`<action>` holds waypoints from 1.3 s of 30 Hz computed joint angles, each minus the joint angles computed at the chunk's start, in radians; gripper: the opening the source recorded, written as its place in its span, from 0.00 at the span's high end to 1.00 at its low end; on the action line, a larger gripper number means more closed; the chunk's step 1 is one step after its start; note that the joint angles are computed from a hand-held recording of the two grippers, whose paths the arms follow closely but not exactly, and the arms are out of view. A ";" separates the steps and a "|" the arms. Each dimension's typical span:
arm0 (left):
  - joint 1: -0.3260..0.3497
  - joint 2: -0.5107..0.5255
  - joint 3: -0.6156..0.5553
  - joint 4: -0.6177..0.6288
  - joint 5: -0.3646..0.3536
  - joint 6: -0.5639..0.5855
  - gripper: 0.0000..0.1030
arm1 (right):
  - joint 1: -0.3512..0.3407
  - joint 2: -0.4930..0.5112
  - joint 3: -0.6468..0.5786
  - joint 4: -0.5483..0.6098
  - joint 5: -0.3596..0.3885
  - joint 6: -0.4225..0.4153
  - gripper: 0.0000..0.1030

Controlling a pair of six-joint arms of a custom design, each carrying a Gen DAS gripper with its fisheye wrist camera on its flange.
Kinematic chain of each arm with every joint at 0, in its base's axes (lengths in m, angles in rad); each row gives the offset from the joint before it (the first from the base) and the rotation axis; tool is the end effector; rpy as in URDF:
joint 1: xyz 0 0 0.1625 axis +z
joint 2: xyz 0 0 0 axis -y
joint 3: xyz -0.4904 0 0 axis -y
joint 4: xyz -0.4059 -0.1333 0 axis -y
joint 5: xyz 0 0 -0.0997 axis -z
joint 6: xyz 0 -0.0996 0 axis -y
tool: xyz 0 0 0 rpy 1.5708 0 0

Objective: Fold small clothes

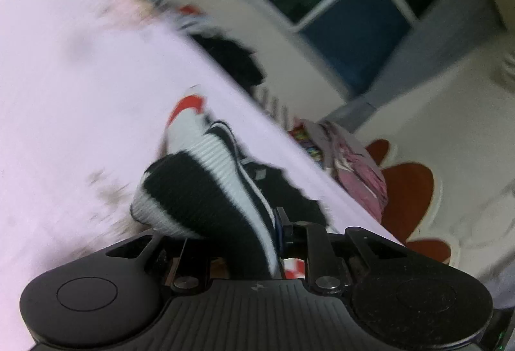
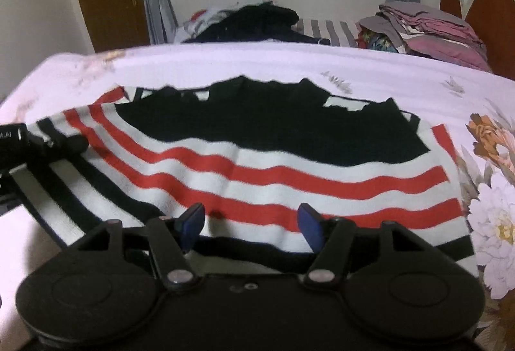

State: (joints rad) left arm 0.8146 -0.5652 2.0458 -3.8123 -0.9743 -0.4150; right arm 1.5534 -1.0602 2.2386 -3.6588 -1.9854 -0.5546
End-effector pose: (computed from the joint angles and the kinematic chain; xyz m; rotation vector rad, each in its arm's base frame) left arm -0.2601 -0.5516 0.0300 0.1329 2.7515 -1.3758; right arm 0.0840 -0.5296 0.2380 0.3882 -2.3151 0.9569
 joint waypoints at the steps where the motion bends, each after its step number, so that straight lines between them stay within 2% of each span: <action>1: -0.014 0.004 -0.015 0.003 -0.001 0.035 0.80 | -0.009 -0.019 0.008 0.004 0.019 -0.001 0.39; 5: -0.056 0.031 -0.088 0.044 -0.036 0.132 0.80 | -0.049 -0.093 0.035 0.007 0.057 -0.002 0.39; 9: -0.089 0.071 -0.157 0.116 -0.092 0.213 0.80 | -0.097 -0.157 0.060 -0.005 0.063 -0.006 0.39; 15: -0.125 0.125 -0.210 0.280 -0.160 0.272 0.80 | -0.184 -0.265 0.106 0.013 0.093 0.037 0.39; 17: -0.141 0.136 -0.195 0.314 -0.160 0.280 0.79 | -0.209 -0.300 0.120 0.019 0.114 0.049 0.39; 19: -0.155 0.143 -0.183 0.323 -0.129 0.287 0.78 | -0.222 -0.323 0.131 0.010 0.121 0.043 0.39; 21: -0.163 0.132 -0.156 0.318 -0.124 0.280 0.67 | -0.233 -0.346 0.135 0.015 0.135 0.040 0.39; 23: -0.168 0.112 -0.139 0.341 -0.135 0.293 0.52 | -0.242 -0.368 0.128 0.037 0.158 0.052 0.37; 25: -0.188 0.105 -0.129 0.362 -0.149 0.313 0.45 | -0.253 -0.394 0.113 0.093 0.220 0.086 0.32; 28: -0.210 0.086 -0.090 0.370 -0.161 0.302 0.44 | -0.253 -0.404 0.085 0.167 0.288 0.118 0.25; 31: -0.219 0.053 -0.040 0.360 -0.191 0.277 0.44 | -0.248 -0.391 0.051 0.267 0.326 0.141 0.26; 34: -0.225 0.001 0.016 0.352 -0.191 0.256 0.44 | -0.252 -0.364 0.010 0.376 0.355 0.184 0.26; 36: -0.224 -0.035 0.048 0.350 -0.161 0.204 0.44 | -0.256 -0.344 -0.012 0.415 0.357 0.209 0.26; 39: -0.226 -0.082 0.095 0.321 -0.079 0.129 0.44 | -0.267 -0.314 -0.031 0.439 0.361 0.250 0.26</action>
State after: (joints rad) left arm 0.5888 -0.6475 2.1404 -3.4908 -1.0533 -0.2860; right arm 1.2865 -1.3743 2.2073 -3.2196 -1.6241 -0.3046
